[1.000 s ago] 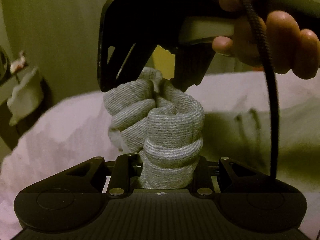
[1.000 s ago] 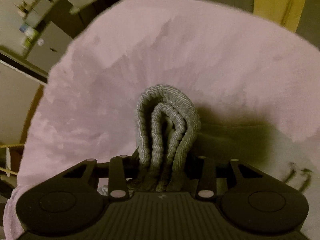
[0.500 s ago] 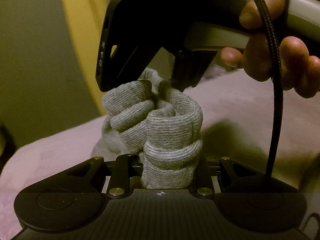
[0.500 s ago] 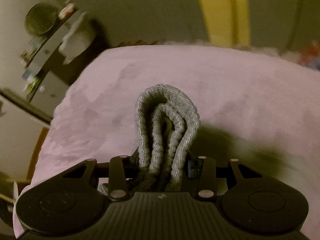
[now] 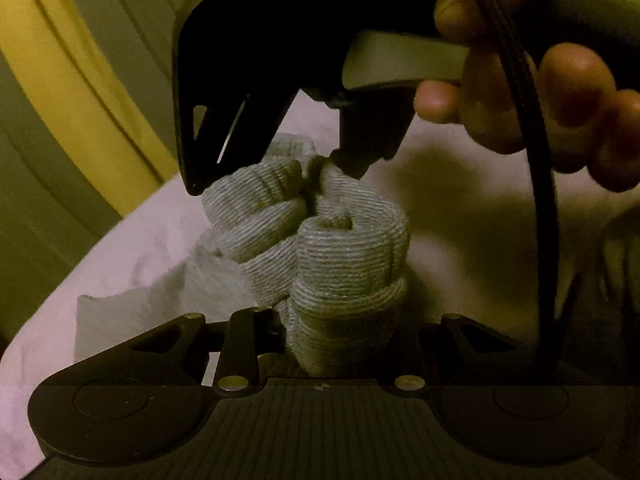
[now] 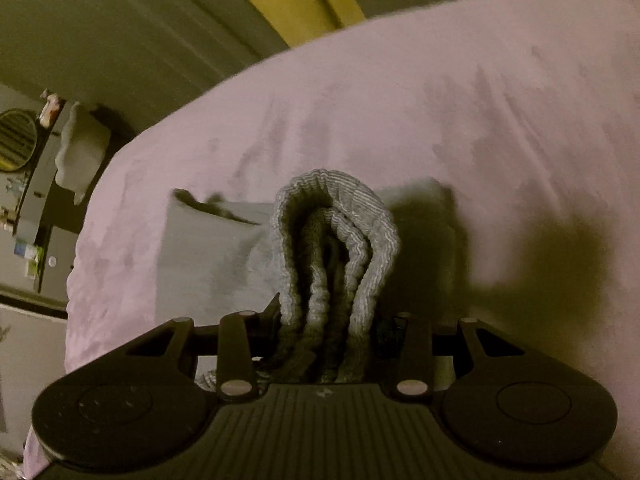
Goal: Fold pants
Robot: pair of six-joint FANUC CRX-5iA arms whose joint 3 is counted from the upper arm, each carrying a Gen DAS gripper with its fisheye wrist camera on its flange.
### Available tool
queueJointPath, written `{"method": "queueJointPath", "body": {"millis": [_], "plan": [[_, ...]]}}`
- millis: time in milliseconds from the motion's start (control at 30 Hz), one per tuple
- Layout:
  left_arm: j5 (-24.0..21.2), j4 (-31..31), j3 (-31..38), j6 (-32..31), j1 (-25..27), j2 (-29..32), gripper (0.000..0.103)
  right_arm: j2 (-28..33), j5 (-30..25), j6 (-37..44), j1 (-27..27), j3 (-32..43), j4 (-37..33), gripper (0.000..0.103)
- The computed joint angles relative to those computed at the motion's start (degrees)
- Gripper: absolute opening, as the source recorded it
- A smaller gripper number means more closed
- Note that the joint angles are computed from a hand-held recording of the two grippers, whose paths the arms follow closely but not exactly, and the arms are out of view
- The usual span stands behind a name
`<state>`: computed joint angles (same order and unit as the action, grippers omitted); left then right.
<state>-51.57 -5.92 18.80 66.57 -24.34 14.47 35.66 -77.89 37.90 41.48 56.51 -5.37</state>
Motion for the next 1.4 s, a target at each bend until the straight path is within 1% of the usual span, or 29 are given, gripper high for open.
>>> {"method": "queueJointPath", "body": {"millis": [100,167,200,300,367,433,467,533,567,633,667,700,733,800,833,900,933,967,1000,1067,1133,1167,1200,1233,1267,1300,1333,1367,1400], "plan": [[-3.51,-4.89,2.85,1.67,-2.17,2.07,0.037,-2.46,3.14,1.47,-0.84,-6.20,-1.83,0.042],[-3.09,-7.47,3.01,2.09,-3.16,2.38,0.038,-3.25,4.99,2.12,-1.19,-8.50,-3.04,0.042],[-3.02,-8.42,2.79,2.19,-3.51,2.20,0.036,-3.19,5.56,2.16,-1.36,-8.81,-3.47,0.042],[-3.52,-11.56,2.29,5.71,-5.21,1.71,0.036,-3.27,7.00,2.41,-1.36,-9.63,-3.88,0.042],[-2.69,-19.58,1.60,9.51,-8.53,0.45,0.037,-4.48,8.37,3.17,-1.68,-11.54,-4.12,0.042],[-1.72,-22.67,0.38,10.97,-10.05,-0.39,0.039,-5.78,10.92,5.01,-1.47,-13.80,-3.41,0.042],[-2.74,-21.14,0.67,10.76,-9.68,-0.19,0.041,-6.56,12.19,4.96,-1.46,-15.02,-3.56,0.042],[-7.23,-14.84,3.04,9.28,-7.89,1.51,0.044,-6.80,13.22,5.08,-1.70,-15.91,-3.99,0.043],[-7.89,-13.13,3.41,8.20,-7.25,1.69,0.046,-6.47,12.10,5.03,-1.88,-15.61,-3.96,0.049],[-8.13,-11.22,3.11,6.21,-6.62,0.64,0.062,-5.74,8.69,3.11,-2.00,-14.23,-2.63,0.058],[-8.76,-9.12,2.97,5.04,-5.84,0.01,0.066,-5.83,7.69,1.81,-1.85,-13.82,-1.53,0.069],[-9.46,-4.96,2.49,3.04,-4.26,-0.77,0.072,-5.92,6.85,0.60,-0.98,-13.58,1.60,0.083],[-9.85,0.24,1.22,0.51,-2.25,-1.90,0.079,-5.34,4.74,-0.37,0.54,-12.39,6.68,0.085],[-10.55,9.75,-2.27,-4.81,1.40,-4.28,0.086,-3.86,0.78,-0.87,3.24,-9.38,15.50,0.086],[-10.68,14.77,-4.69,-7.57,3.46,-5.86,0.088,-3.50,0.22,-0.99,4.41,-8.66,19.41,0.086],[-12.21,22.22,-7.97,-12.05,6.87,-7.86,0.088,-1.28,-1.96,1.30,6.41,-4.22,25.30,0.086],[-13.25,25.04,-9.26,-13.02,8.54,-8.75,0.088,-0.09,-2.94,2.17,6.88,-1.65,26.39,0.086],[-13.82,27.46,-10.11,-13.56,10.35,-9.06,0.088,0.29,-2.46,2.51,6.96,0.01,25.78,0.086],[-14.36,28.52,-9.98,-12.40,11.28,-9.23,0.089,0.17,-1.02,2.89,6.57,1.19,22.85,0.086],[-12.94,27.61,-8.98,-8.36,12.56,-8.39,0.090,0.86,1.22,4.06,4.80,4.29,13.38,0.086],[-12.02,22.52,-5.24,-2.22,12.26,-5.84,0.090,4.32,-0.29,4.01,3.21,9.55,5.47,0.080],[-10.35,21.50,-5.12,-1.19,12.28,-5.22,0.090,6.06,-1.05,3.89,2.46,11.61,2.05,0.065],[-10.36,19.62,-4.11,0.48,12.06,-4.19,0.090,7.52,-1.27,3.02,1.55,12.75,-1.46,0.047],[-12.24,17.06,-1.97,2.60,11.69,-2.33,0.090,9.11,-1.92,1.26,0.49,13.78,-4.70,0.040],[-14.78,15.49,0.03,4.47,11.58,-0.27,0.090,10.64,-3.41,-1.72,-0.13,14.66,-5.89,0.028],[-16.53,15.37,0.69,6.04,11.88,1.07,0.090,11.77,-4.60,-3.53,-0.40,15.08,-5.57,0.011],[-15.97,17.27,-1.05,5.96,12.78,0.64,0.091,11.86,-4.50,-3.46,-0.47,13.90,-4.56,0.000],[-13.83,18.95,-3.41,4.84,13.33,-0.52,0.091,11.59,-4.36,-3.67,-0.47,12.62,-3.28,0.000],[-13.35,19.40,-3.83,4.23,13.40,-0.74,0.091,9.45,-1.75,-4.47,-0.97,8.94,-4.45,0.000]]}}
